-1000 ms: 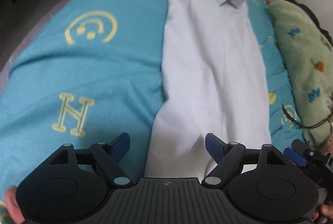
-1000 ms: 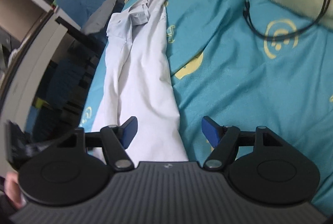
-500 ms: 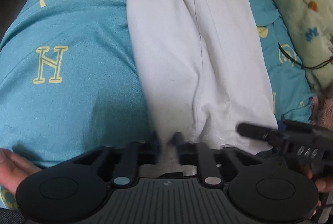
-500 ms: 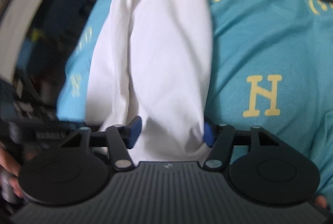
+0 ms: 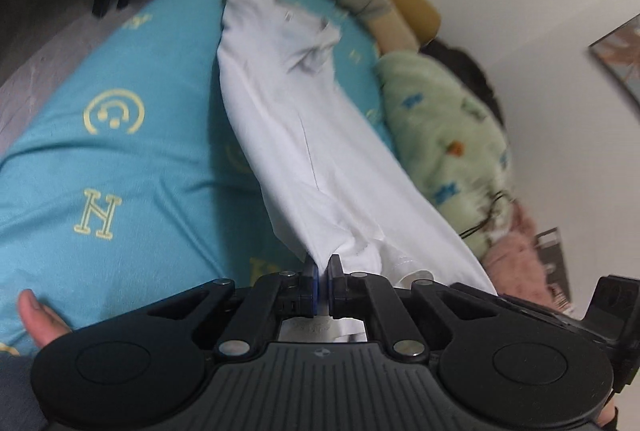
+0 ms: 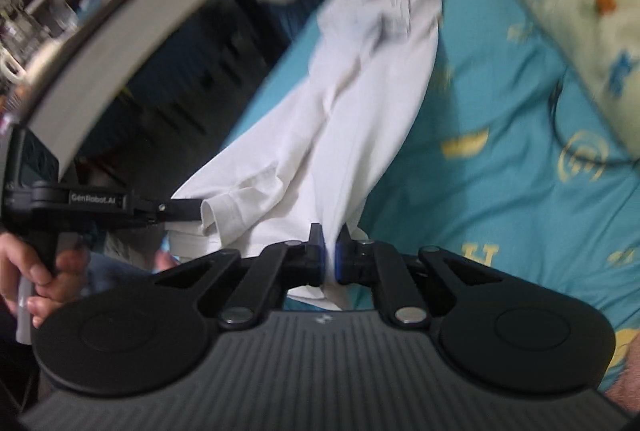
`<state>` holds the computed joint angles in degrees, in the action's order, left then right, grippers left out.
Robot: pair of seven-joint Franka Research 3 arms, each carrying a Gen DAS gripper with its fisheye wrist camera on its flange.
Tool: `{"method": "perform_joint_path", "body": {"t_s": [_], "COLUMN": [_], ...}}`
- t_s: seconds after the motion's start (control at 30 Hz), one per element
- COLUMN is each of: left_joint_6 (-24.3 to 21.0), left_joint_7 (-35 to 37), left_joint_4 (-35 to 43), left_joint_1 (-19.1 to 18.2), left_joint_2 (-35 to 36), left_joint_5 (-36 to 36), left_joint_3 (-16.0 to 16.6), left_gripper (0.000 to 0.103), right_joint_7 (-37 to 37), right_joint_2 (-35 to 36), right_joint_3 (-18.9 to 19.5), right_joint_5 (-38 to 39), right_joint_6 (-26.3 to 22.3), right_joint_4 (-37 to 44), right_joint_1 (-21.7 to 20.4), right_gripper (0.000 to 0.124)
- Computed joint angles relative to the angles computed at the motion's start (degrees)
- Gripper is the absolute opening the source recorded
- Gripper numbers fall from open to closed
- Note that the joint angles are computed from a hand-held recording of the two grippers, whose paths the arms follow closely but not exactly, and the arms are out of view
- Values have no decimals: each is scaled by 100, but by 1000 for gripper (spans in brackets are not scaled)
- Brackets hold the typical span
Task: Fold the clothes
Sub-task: 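Lift the hem with both grippers and fold it up toward the collar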
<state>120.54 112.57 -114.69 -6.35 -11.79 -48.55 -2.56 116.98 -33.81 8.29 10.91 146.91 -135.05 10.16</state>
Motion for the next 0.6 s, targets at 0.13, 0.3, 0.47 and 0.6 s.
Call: {"method": "perform_joint_path", "body": {"t_s": [0.13, 0.3, 0.47, 0.6], "left_joint_6": [-52, -187, -33, 159], "left_joint_7": [26, -66, -50, -45], "left_joint_4": [-377, -1314, -1863, -1659], "left_joint_1": [-22, -180, -346, -464], "left_joint_2": [-605, -1593, -1960, -1792], "left_joint_5": [-169, -16, 19, 143], "left_joint_3": [99, 355, 534, 546], "left_gripper": [4, 4, 4, 5], "right_joint_7": [196, 565, 974, 1106], "right_joint_2": [-619, -1493, -1973, -1786], "right_joint_3": [211, 441, 585, 596], "right_joint_5": [-116, 64, 225, 157], "right_joint_6": [-1, 226, 443, 572], "right_joint_4": [-242, -1060, -1555, -1466], "right_joint_1": [-22, 155, 200, 79], "right_gripper": [7, 7, 7, 7]}}
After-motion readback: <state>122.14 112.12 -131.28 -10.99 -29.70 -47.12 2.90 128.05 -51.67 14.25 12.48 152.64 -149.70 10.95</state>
